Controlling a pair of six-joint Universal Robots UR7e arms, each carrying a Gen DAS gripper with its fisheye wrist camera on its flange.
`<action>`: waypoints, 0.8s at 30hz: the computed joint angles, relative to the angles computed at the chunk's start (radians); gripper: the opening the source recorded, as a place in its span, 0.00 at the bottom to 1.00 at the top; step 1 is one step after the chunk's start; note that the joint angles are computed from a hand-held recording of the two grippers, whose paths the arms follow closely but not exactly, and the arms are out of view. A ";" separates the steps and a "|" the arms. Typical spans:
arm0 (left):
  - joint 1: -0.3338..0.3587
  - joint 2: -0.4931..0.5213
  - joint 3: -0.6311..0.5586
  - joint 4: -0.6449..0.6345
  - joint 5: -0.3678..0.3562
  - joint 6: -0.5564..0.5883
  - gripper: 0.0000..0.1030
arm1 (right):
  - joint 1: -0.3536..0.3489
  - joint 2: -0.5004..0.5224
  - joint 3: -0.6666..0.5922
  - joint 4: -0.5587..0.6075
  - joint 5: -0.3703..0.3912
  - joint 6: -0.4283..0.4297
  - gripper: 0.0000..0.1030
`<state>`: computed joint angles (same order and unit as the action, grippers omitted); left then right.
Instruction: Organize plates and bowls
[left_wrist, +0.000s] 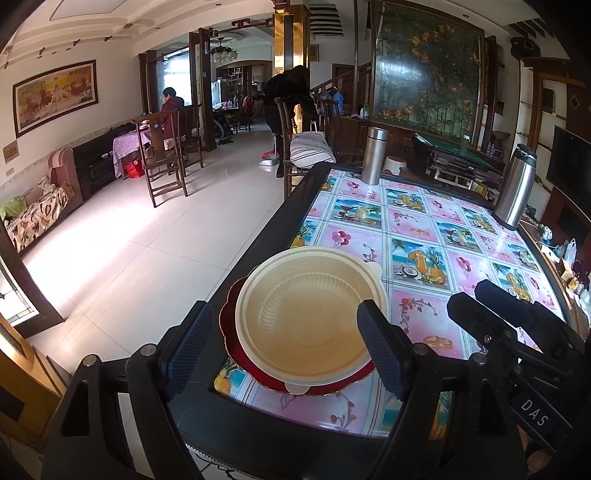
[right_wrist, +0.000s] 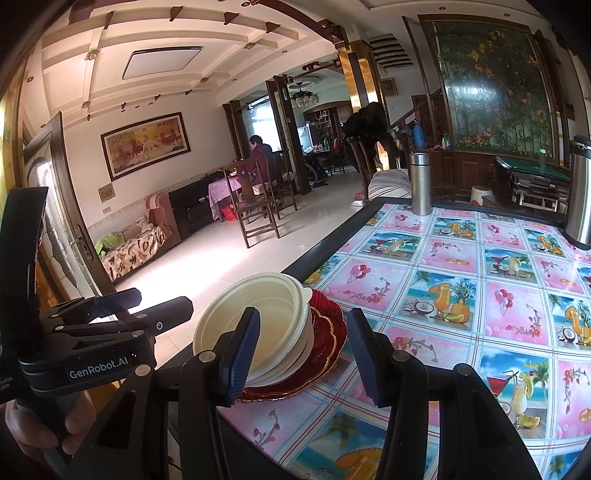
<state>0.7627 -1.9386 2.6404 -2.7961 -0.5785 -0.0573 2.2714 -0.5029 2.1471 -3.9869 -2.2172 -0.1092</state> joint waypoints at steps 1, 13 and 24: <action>0.003 -0.001 0.001 -0.005 -0.006 0.005 0.79 | -0.002 0.001 0.000 -0.001 0.001 0.000 0.50; 0.011 0.013 0.000 -0.020 0.000 0.013 0.80 | -0.019 0.009 0.007 -0.020 0.008 0.003 0.50; 0.019 0.022 0.001 -0.034 0.002 0.023 0.80 | -0.019 0.008 0.007 -0.014 0.005 0.008 0.50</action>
